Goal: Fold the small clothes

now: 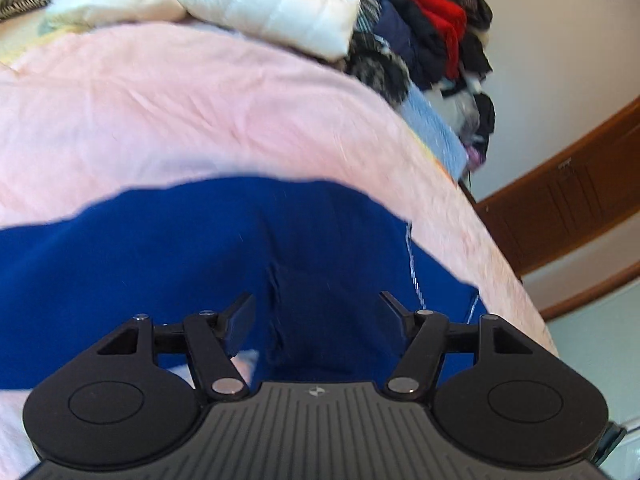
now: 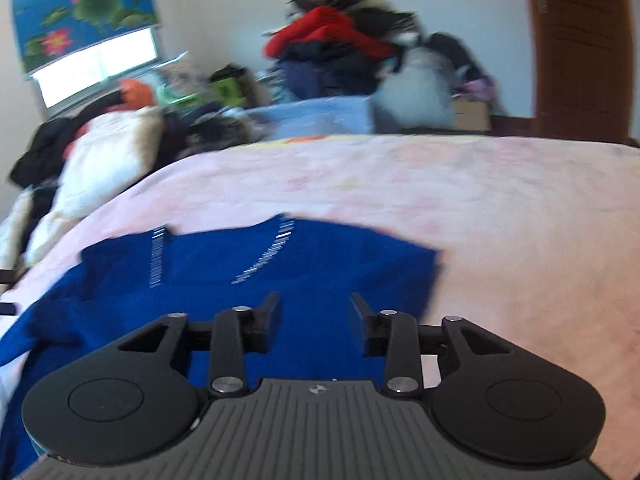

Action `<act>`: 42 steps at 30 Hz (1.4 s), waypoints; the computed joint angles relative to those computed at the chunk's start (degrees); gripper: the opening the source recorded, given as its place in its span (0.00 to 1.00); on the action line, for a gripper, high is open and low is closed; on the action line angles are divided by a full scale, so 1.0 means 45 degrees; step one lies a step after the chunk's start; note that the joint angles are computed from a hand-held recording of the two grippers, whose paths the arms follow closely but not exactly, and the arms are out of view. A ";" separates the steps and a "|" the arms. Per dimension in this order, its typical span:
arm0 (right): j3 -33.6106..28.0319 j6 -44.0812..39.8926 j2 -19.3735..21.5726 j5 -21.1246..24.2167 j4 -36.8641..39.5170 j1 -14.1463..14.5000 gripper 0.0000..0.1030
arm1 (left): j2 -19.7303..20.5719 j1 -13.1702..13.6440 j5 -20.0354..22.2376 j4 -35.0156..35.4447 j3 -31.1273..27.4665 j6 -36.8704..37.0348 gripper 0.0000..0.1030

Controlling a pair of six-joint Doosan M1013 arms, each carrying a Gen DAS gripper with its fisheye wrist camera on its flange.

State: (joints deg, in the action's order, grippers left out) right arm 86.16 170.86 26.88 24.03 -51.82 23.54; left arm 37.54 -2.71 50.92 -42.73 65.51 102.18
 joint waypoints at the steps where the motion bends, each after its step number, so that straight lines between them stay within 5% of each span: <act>1: -0.0166 -0.0935 0.0122 -0.0210 0.0818 -0.0013 0.43 | 0.0089 -0.0088 0.0124 0.0225 -0.0052 -0.0129 0.62; 7: -0.0724 -0.3351 0.0786 0.0740 0.2779 0.0073 0.43 | 0.0194 -0.0563 -0.0803 0.2410 0.0259 -0.1011 0.15; 12: 0.0441 0.0298 0.0466 -0.0770 -0.1107 0.0178 0.45 | -0.0054 -0.0295 -0.1117 0.1624 0.0744 -0.0176 0.15; 14: 0.0755 0.2202 0.0387 -0.1048 -0.2784 0.0200 0.45 | -0.0636 -0.0084 -0.1591 0.0504 0.1696 0.0679 0.20; 15: 0.0858 0.2896 0.0367 -0.1073 -0.3455 0.0224 0.45 | -0.0972 0.0075 -0.1773 -0.0224 0.2260 0.1240 0.33; 16: 0.0902 0.3174 0.0352 -0.1078 -0.3718 0.0234 0.45 | -0.1317 0.0276 -0.1952 -0.1048 0.2864 0.1791 0.61; 18: 0.0936 0.3466 0.0331 -0.1231 -0.3887 0.0204 0.47 | -0.2122 0.0778 -0.2921 -0.3128 0.4343 0.2855 0.89; 21: 0.1102 0.4338 0.0252 -0.1618 -0.4448 0.0097 0.47 | -0.3130 0.1712 -0.4719 -0.6250 0.6255 0.3955 0.89; 26: 0.1180 0.4916 0.0230 -0.1801 -0.4857 0.0066 0.49 | -0.3413 0.3197 -0.6820 -0.7357 0.7235 -0.1223 0.87; 29: 0.1250 0.5333 0.0204 -0.1916 -0.5173 0.0037 0.49 | -0.3328 0.3485 -0.6883 -0.8446 0.7281 -0.1991 0.87; 33: 0.1383 0.6580 0.0161 -0.2182 -0.6042 -0.0034 0.49 | -0.3112 0.3199 -0.6867 -0.7699 0.7000 -0.3203 0.87; 34: 0.1407 0.6808 0.0153 -0.2229 -0.6208 -0.0049 0.49 | -0.3069 0.3121 -0.7003 -0.7936 0.6995 -0.3060 0.84; 38: 0.1451 0.7216 0.0141 -0.2295 -0.6518 -0.0060 0.49 | -0.2703 0.3024 -0.6564 -0.9371 0.6884 -0.1710 0.29; 42: 0.1504 0.7651 0.0120 -0.2365 -0.6861 -0.0077 0.49 | -0.2579 0.2792 -0.7616 -0.6916 0.6775 -0.3505 0.15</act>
